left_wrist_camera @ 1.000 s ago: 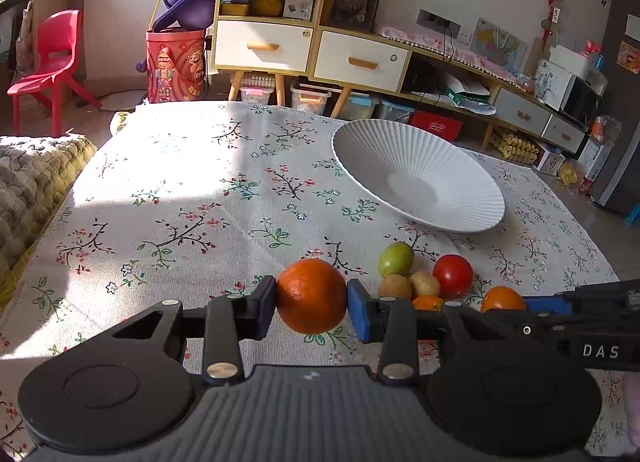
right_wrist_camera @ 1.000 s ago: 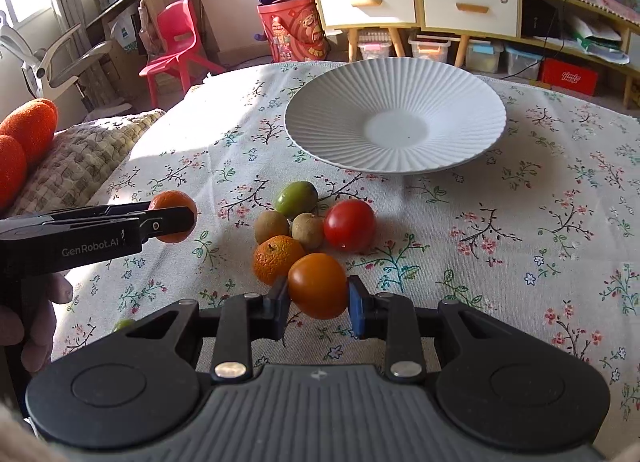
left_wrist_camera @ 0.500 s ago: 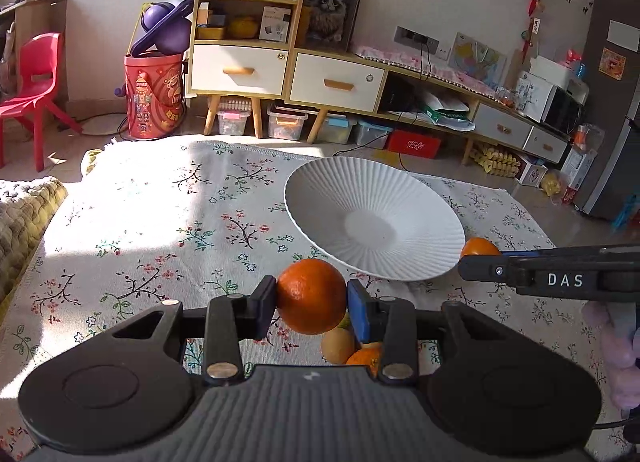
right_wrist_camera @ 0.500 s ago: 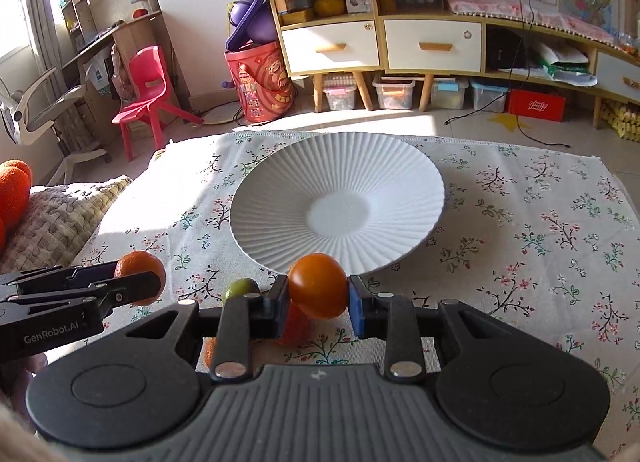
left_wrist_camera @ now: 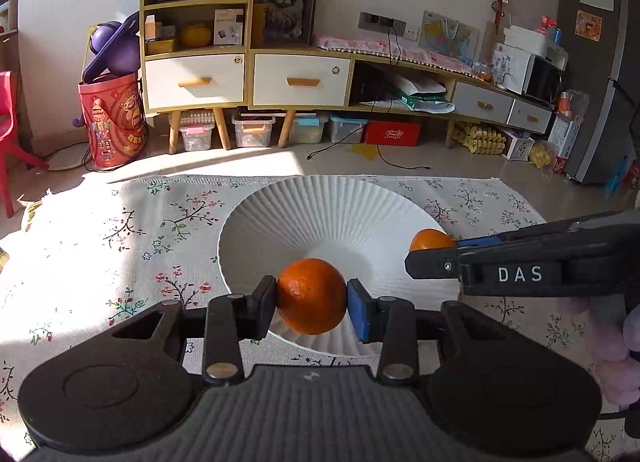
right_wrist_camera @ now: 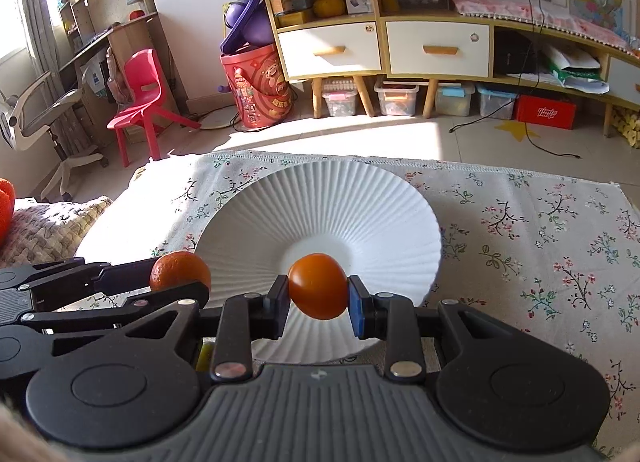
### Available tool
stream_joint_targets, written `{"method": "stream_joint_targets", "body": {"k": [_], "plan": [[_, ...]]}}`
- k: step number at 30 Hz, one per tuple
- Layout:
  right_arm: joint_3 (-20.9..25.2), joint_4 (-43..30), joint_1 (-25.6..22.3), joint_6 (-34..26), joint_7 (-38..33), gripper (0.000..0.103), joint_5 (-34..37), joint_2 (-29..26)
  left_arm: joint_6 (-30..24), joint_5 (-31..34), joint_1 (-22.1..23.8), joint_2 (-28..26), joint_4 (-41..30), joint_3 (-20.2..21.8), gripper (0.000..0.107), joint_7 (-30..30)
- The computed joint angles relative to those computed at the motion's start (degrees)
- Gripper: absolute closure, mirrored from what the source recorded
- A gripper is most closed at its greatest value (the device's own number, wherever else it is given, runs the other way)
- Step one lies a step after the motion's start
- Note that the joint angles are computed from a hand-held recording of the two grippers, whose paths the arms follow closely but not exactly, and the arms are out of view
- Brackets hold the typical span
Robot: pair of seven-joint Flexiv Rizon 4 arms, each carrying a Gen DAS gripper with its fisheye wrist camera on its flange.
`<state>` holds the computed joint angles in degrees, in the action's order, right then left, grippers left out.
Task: Organize fruits
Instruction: 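Carry both oranges into the white bowl and open both grippers, then withdraw both grippers from the bowl toward the remaining fruit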
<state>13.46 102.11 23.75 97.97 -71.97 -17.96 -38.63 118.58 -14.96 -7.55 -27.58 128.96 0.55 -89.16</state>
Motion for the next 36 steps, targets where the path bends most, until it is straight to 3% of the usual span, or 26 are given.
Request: {"method": "stream_joint_targets", "body": {"k": [3,10,30,36], "plan": [[4.75,-2.5,-3.97,-1.89,-1.56,0.076,-0.95,-2.15,-1.48,-0.29,-0.26,-1.81,-2.23,0.67,0.083,1.44],[8.81,-6.96,-6.81,-6.47,-5.07,0.075,-0.18,-5.16,-2.77,-0.63,-0.87,-4.79,-5.94,1.63,0.083,4.82],[7.12,-10.03,-4.56,-9.96,-10.68,0.071,5.57,-5.95,-4.44,-0.28,0.0,-5.94,-7.95,1.0,0.081,7.33],[8.21,-8.54,-5.52,-8.15,-10.68,0.055,7.02,-4.39,-5.9,-2.23,-1.96,-4.04,-6.79,2.47,0.057,7.56]]}}
